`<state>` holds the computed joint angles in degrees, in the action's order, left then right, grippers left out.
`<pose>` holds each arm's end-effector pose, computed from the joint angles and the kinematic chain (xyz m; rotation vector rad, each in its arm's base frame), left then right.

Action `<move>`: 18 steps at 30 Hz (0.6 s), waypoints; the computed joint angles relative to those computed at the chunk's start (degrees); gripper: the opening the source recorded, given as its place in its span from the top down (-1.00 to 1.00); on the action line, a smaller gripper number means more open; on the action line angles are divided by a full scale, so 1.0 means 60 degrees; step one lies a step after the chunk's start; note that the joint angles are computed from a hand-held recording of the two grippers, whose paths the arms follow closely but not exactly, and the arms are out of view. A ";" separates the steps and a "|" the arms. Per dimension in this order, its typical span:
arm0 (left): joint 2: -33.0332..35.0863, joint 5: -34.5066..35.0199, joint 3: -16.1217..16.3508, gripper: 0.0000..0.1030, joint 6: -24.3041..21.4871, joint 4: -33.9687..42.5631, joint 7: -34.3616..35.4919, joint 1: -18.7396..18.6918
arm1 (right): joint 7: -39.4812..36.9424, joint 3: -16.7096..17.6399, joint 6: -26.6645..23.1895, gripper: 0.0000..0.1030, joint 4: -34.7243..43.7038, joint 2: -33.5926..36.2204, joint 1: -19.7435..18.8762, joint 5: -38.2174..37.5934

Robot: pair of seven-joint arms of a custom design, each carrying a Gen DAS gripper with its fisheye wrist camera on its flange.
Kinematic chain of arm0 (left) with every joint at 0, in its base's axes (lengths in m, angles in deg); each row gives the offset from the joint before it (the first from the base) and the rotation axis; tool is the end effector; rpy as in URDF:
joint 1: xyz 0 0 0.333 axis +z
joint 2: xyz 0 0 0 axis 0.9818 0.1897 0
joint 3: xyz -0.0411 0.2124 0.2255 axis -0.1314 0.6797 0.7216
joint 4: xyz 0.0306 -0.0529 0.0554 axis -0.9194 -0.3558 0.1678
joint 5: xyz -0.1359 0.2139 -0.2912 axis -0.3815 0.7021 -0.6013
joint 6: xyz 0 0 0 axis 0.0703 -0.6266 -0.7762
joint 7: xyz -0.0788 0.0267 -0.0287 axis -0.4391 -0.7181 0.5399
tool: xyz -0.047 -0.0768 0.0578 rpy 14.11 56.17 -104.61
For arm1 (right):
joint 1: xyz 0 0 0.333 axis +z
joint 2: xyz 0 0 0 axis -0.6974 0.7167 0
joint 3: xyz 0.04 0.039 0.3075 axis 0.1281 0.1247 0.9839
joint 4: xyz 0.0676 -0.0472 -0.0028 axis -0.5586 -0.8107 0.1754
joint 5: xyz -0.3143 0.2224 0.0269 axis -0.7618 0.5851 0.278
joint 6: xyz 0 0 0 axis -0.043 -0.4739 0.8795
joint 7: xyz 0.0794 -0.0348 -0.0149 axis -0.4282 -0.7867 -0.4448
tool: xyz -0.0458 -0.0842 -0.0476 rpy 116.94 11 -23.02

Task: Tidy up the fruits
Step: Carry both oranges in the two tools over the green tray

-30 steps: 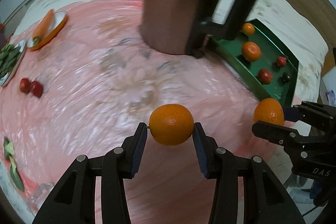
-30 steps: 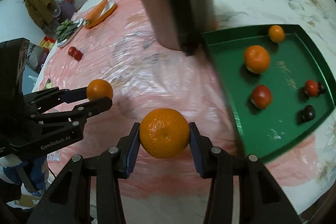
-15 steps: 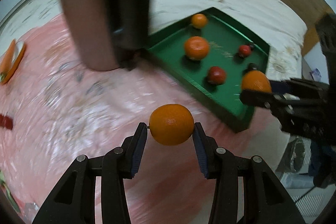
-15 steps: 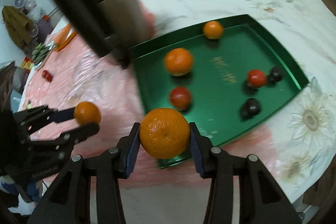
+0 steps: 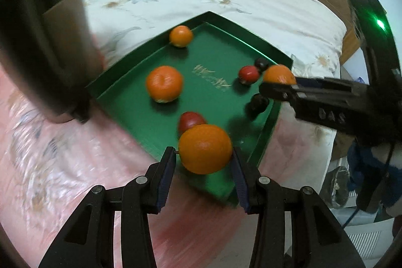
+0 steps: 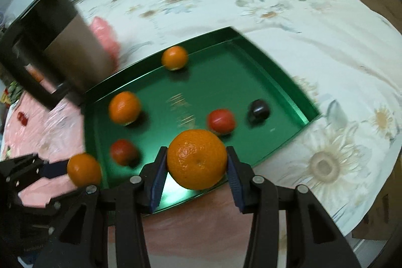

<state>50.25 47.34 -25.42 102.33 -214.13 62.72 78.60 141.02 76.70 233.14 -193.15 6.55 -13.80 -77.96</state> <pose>0.5387 -0.0956 0.3368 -1.5770 2.5771 -0.7802 0.5368 0.3065 0.3383 -1.8977 1.9752 -0.3742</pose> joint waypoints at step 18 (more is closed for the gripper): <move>0.1091 0.0948 -0.0675 0.24 0.0307 0.0497 -0.0781 0.0046 | -0.0222 -0.0604 -0.0503 -0.07 0.0669 0.0921 -0.0244 -0.0539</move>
